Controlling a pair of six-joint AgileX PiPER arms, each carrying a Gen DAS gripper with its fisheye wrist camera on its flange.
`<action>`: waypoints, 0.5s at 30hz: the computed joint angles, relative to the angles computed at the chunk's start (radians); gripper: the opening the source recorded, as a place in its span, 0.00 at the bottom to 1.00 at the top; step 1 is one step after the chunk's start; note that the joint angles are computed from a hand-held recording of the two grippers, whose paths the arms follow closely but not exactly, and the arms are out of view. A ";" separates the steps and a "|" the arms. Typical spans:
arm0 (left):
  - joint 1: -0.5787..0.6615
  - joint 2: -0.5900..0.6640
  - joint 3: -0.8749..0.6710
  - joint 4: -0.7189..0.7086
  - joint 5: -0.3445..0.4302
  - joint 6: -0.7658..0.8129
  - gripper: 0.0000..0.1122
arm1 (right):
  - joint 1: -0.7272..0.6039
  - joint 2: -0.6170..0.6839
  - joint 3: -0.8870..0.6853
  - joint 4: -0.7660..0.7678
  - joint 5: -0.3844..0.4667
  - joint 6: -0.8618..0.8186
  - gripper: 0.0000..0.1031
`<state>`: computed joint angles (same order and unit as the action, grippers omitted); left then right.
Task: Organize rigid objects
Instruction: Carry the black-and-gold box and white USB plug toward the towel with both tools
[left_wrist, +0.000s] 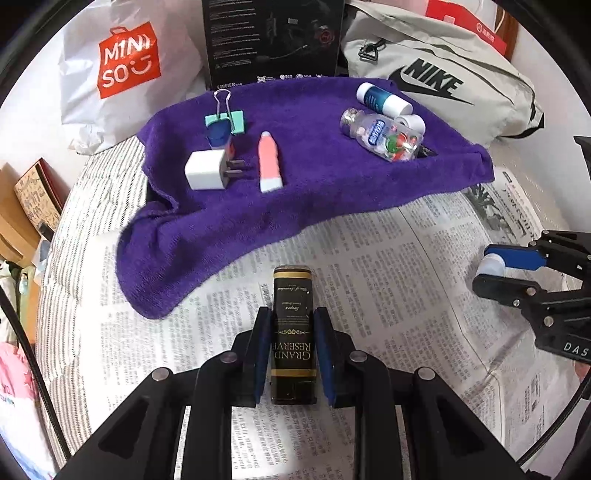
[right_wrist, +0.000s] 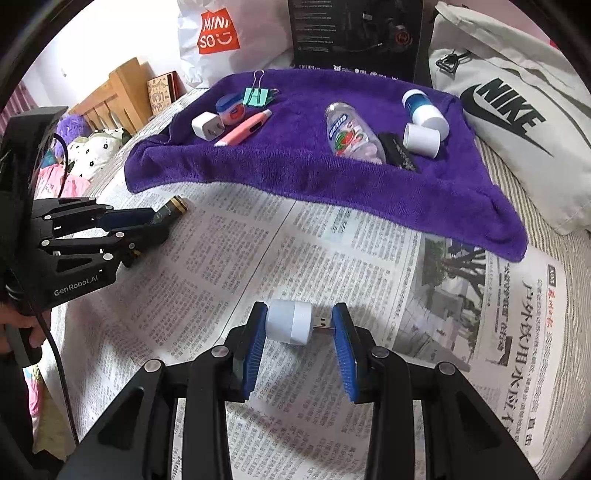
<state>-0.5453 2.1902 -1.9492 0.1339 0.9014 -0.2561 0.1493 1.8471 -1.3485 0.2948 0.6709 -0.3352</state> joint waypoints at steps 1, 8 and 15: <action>0.004 -0.010 0.009 -0.016 -0.011 0.008 0.20 | -0.007 -0.001 -0.014 0.014 0.011 -0.015 0.35; 0.017 -0.014 -0.083 -0.057 0.026 0.058 0.20 | -0.047 0.021 -0.141 0.054 0.081 -0.068 0.35; 0.034 0.090 -0.327 -0.079 0.132 0.107 0.20 | -0.083 0.104 -0.346 0.052 0.171 -0.070 0.35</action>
